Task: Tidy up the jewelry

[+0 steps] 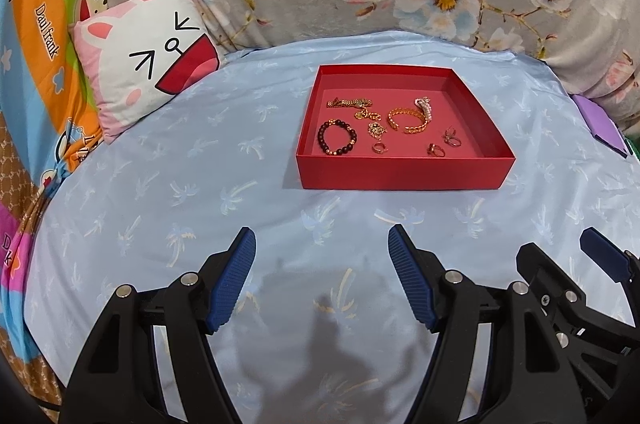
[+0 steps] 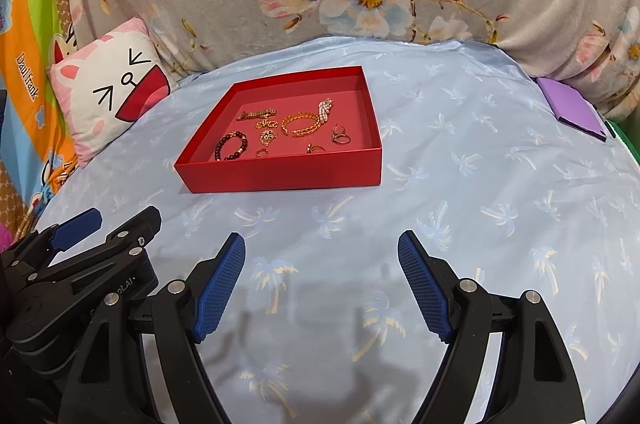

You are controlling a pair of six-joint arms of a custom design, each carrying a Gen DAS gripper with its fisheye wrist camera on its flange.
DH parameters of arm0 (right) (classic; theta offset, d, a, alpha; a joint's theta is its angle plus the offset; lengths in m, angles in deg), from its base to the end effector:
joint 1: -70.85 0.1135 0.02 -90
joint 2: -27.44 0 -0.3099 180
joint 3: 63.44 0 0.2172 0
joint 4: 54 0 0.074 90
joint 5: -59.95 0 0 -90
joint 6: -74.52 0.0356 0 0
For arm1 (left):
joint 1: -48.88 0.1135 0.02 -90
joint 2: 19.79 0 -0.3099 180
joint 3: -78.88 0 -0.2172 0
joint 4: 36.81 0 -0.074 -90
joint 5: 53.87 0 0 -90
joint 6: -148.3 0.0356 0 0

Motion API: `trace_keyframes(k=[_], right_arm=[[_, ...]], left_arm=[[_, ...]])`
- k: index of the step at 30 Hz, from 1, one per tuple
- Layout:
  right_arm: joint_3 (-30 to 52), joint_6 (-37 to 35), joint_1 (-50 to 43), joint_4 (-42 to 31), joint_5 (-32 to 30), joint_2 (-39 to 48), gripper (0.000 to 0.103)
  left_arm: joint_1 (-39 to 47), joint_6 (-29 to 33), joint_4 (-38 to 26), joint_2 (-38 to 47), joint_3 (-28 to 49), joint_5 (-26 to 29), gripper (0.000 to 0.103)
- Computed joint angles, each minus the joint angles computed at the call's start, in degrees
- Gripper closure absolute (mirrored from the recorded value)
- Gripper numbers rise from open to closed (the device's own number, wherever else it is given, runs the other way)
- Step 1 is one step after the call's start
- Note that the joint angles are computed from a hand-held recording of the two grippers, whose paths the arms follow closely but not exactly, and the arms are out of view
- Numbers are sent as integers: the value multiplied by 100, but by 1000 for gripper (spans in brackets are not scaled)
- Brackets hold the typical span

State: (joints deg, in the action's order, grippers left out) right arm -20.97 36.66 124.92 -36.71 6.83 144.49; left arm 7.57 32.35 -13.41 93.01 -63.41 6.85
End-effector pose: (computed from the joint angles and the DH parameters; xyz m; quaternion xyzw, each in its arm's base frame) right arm 0.1781 0.2094 0.0939 0.0737 0.9116 0.0314 0.4031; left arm 0.2076 -0.1593 0.1069 0.0400 0.9168 0.0230 0.3966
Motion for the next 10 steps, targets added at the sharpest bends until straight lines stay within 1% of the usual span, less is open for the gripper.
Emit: trace_keyframes(k=[4,10], right_arm=[[27,5,10,-11,2,21,26],[77,3,19,-69,28,30,26]], left_arm=[[34,-97,-97,-12,17,57,37],[37,-134,-62,-20,-19,84,37]])
